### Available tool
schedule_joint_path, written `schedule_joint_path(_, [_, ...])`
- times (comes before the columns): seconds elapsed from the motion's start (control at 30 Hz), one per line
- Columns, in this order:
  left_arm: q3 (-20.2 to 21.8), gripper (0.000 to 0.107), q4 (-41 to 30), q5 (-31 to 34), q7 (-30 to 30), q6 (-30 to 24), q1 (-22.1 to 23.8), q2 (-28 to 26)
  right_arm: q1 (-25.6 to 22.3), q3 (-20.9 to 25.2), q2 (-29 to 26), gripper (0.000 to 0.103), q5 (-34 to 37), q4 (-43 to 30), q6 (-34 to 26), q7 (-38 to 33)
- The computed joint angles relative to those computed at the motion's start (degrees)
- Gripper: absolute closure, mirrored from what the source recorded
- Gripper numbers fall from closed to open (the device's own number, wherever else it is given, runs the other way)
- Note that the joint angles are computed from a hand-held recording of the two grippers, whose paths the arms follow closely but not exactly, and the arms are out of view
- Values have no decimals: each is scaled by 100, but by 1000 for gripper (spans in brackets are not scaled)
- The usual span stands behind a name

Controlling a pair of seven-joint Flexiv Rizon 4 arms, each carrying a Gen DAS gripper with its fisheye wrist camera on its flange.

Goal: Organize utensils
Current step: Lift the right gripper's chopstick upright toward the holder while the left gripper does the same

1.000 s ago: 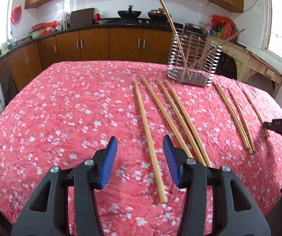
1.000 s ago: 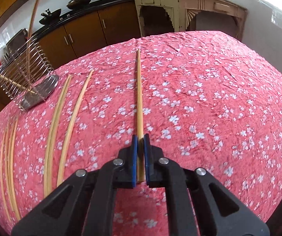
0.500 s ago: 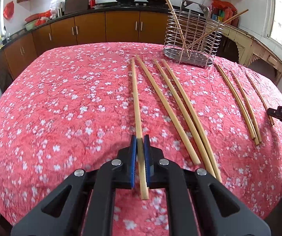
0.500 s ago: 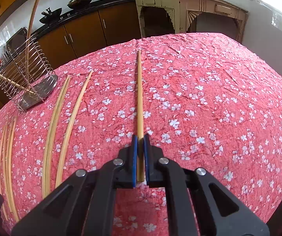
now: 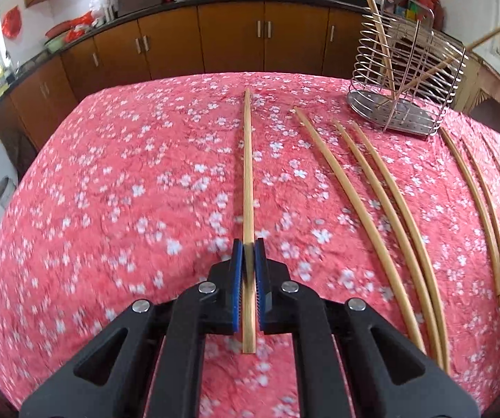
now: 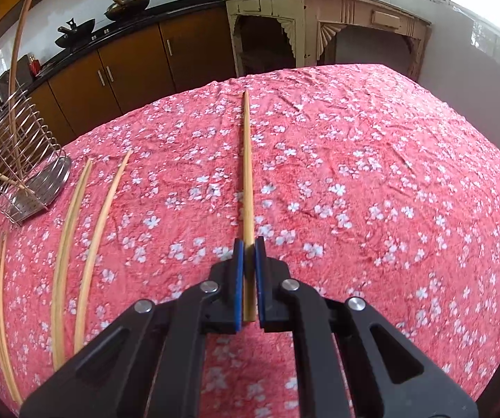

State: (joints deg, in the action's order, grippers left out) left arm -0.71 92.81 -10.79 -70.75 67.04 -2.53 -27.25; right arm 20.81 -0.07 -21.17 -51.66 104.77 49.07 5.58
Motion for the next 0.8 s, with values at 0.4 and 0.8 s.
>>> schedule_joint_path(0.4, [-119, 97, 249, -153, 164, 325, 52, 65, -29, -11, 27, 95, -68, 71, 123, 90])
schedule_joint_path(0.8, [-304, 96, 295, -603, 463, 296, 248, 60, -32, -3, 48, 95, -68, 91, 118, 107])
